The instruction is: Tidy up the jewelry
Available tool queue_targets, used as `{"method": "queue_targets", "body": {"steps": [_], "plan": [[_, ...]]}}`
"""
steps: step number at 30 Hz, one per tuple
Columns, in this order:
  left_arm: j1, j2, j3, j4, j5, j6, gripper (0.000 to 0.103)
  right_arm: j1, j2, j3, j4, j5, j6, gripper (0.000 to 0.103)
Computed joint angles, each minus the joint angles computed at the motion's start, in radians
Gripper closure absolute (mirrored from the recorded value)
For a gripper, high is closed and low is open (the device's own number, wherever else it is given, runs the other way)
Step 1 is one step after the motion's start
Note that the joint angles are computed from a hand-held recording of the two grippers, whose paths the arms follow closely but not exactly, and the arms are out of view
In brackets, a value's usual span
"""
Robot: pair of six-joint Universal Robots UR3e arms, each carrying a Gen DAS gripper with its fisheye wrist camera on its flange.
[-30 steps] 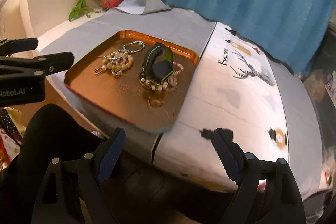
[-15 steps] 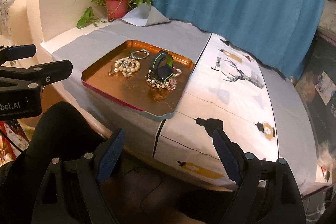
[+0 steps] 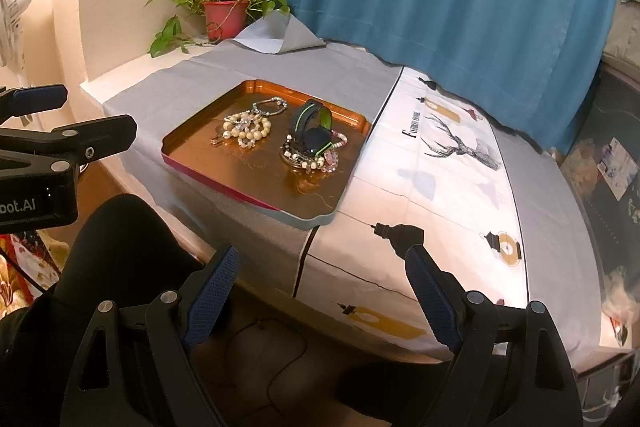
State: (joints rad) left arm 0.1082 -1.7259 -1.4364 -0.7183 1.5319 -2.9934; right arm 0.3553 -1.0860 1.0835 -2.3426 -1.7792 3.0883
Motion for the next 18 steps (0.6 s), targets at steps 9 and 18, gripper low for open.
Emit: {"method": "queue_targets", "body": {"steps": [9,18], "plan": [[0.012,0.003,-0.004,0.001,-0.007,0.008,0.004,0.001,0.002,-0.003,0.001,0.000,0.001,0.017],[0.010,0.002,-0.005,0.001,-0.004,0.008,0.001,-0.001,0.002,-0.004,0.003,0.002,-0.002,0.017]]}}
